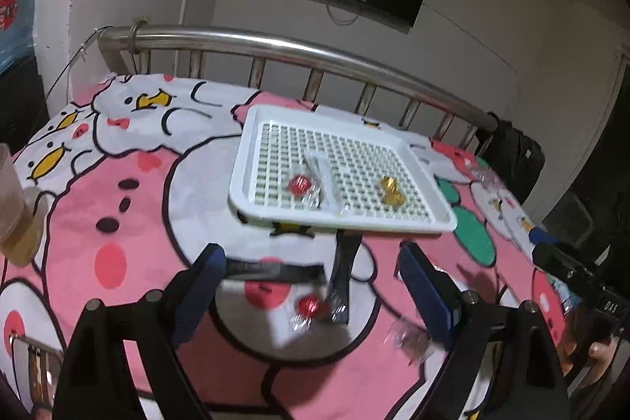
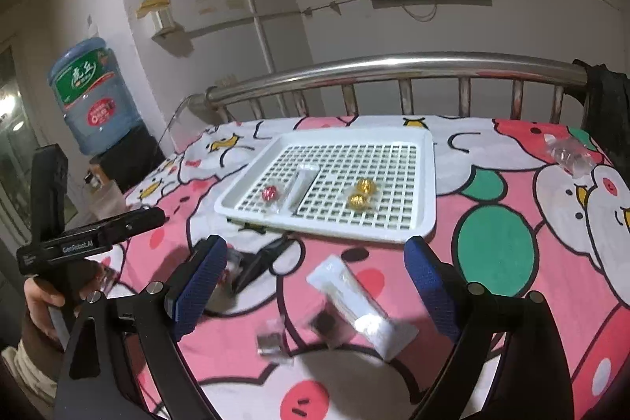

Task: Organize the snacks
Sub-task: 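Grasp the white snack bar with the right gripper while the left grasps the red chocolate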

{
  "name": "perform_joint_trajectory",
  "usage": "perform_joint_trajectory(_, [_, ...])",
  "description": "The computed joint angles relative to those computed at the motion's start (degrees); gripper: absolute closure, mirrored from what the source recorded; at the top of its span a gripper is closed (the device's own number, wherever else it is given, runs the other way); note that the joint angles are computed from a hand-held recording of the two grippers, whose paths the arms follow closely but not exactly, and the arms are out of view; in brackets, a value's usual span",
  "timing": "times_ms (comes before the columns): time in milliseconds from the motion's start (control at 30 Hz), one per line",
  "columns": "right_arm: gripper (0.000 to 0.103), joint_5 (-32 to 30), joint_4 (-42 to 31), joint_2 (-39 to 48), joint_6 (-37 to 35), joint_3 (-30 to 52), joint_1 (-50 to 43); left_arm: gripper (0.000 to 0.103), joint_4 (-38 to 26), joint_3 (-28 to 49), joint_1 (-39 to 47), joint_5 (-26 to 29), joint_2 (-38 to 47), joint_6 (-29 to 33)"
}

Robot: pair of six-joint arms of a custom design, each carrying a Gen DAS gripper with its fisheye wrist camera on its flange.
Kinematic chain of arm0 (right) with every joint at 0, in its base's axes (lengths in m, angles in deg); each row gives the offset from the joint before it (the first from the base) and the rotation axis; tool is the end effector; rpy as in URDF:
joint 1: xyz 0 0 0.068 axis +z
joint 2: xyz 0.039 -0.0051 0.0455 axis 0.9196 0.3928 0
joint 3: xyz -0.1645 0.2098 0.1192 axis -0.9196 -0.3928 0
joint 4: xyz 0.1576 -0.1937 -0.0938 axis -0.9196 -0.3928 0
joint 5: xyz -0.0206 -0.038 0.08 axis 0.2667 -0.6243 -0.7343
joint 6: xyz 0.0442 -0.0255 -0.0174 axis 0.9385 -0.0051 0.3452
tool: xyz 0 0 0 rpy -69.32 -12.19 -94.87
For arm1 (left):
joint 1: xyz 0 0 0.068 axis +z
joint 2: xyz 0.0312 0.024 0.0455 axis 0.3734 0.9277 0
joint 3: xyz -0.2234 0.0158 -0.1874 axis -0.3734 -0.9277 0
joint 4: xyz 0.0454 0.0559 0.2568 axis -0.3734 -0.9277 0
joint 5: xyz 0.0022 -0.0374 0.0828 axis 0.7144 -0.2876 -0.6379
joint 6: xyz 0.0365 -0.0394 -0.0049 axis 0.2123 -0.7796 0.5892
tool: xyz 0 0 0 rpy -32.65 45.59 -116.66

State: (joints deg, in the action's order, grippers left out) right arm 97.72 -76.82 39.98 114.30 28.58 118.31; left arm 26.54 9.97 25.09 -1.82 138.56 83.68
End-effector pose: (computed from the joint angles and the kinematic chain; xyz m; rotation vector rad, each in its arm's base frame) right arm 0.1342 0.1328 0.1583 0.2752 2.1545 0.2073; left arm 0.3071 -0.0050 0.1383 0.5708 2.2441 -0.6377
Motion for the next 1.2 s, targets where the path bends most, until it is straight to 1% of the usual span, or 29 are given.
perform_joint_trajectory(67, [0.011,-0.2,-0.1,1.7,0.7,-0.2,0.1,0.012,1.4,-1.2,0.0,-1.4,0.7,0.4])
perform_joint_trajectory(167, [0.011,-3.1,2.5,2.9,-0.2,-1.8,-2.3,0.012,2.6,-2.1,-0.8,-3.3,2.8,1.0])
perform_joint_trajectory(200, [0.011,-3.5,2.7,3.3,-0.3,-2.1,-2.6,0.012,3.3,-2.4,-1.5,-4.7,3.5,0.9])
perform_joint_trajectory(400, [0.013,-8.9,6.9,10.2,-3.3,-3.9,-8.9,0.013,7.2,-3.6,-3.7,-8.9,7.1,1.1])
perform_joint_trajectory(567, [0.020,-15.1,12.4,16.0,-6.3,-5.2,-14.5,0.016,7.9,-3.3,-5.4,-11.3,9.7,1.3])
perform_joint_trajectory(633, [0.021,-16.0,13.7,18.4,-7.7,-4.8,-15.5,0.017,8.5,-3.3,-6.0,-12.0,10.2,1.3])
perform_joint_trajectory(700, [0.024,-17.2,14.9,20.8,-9.3,-4.4,-16.8,0.018,9.4,-3.3,-6.6,-13.0,10.8,1.0])
perform_joint_trajectory(767, [0.030,-19.3,16.2,22.9,-11.2,-4.0,-17.9,0.020,9.1,-2.7,-7.3,-13.7,11.5,0.8])
perform_joint_trajectory(800, [0.031,-19.6,16.3,23.3,-11.8,-3.8,-18.2,0.024,9.1,-2.5,-7.6,-13.9,11.9,0.7])
perform_joint_trajectory(867, [0.032,-19.9,15.9,25.4,-13.1,-2.8,-18.0,0.028,8.9,-2.0,-8.0,-14.1,12.6,0.6])
perform_joint_trajectory(900, [0.033,-20.0,15.7,26.3,-13.7,-2.2,-17.9,0.032,8.8,-1.7,-8.3,-14.2,13.0,0.7])
perform_joint_trajectory(933, [0.036,-20.4,15.7,26.9,-14.2,-2.0,-17.9,0.037,8.6,-1.5,-8.5,-14.3,13.4,0.8])
perform_joint_trajectory(967, [0.042,-21.3,16.0,27.6,-14.7,-1.7,-17.9,0.040,8.1,-1.0,-8.6,-14.1,13.9,1.1])
perform_joint_trajectory(1000, [0.046,-22.0,15.9,28.6,-15.1,-1.2,-17.8,0.044,9.0,-1.5,-8.7,-14.2,13.9,1.1])
perform_joint_trajectory(1033, [0.047,-20.8,15.4,29.4,-15.2,-0.6,-16.6,0.053,9.3,-1.7,-8.8,-14.1,13.8,1.3])
perform_joint_trajectory(1067, [0.049,-20.0,14.3,29.9,-15.4,0.2,-15.4,0.057,9.1,-1.7,-8.8,-13.8,13.8,1.6])
perform_joint_trajectory(1100, [0.053,-19.5,13.9,30.1,-15.3,0.6,-14.5,0.066,8.7,-1.5,-8.7,-13.4,13.8,1.9])
perform_joint_trajectory(1133, [0.064,-19.2,13.6,30.0,-15.0,0.8,-13.9,0.066,8.6,-1.6,-8.6,-13.1,13.8,1.9])
perform_joint_trajectory(1167, [0.069,-19.4,13.6,29.9,-14.4,0.8,-13.4,0.066,8.4,-1.5,-8.5,-12.9,13.8,1.9])
perform_joint_trajectory(1200, [0.069,-20.0,14.4,29.7,-13.8,0.6,-13.2,0.067,8.2,-1.5,-8.3,-12.5,13.8,2.0])
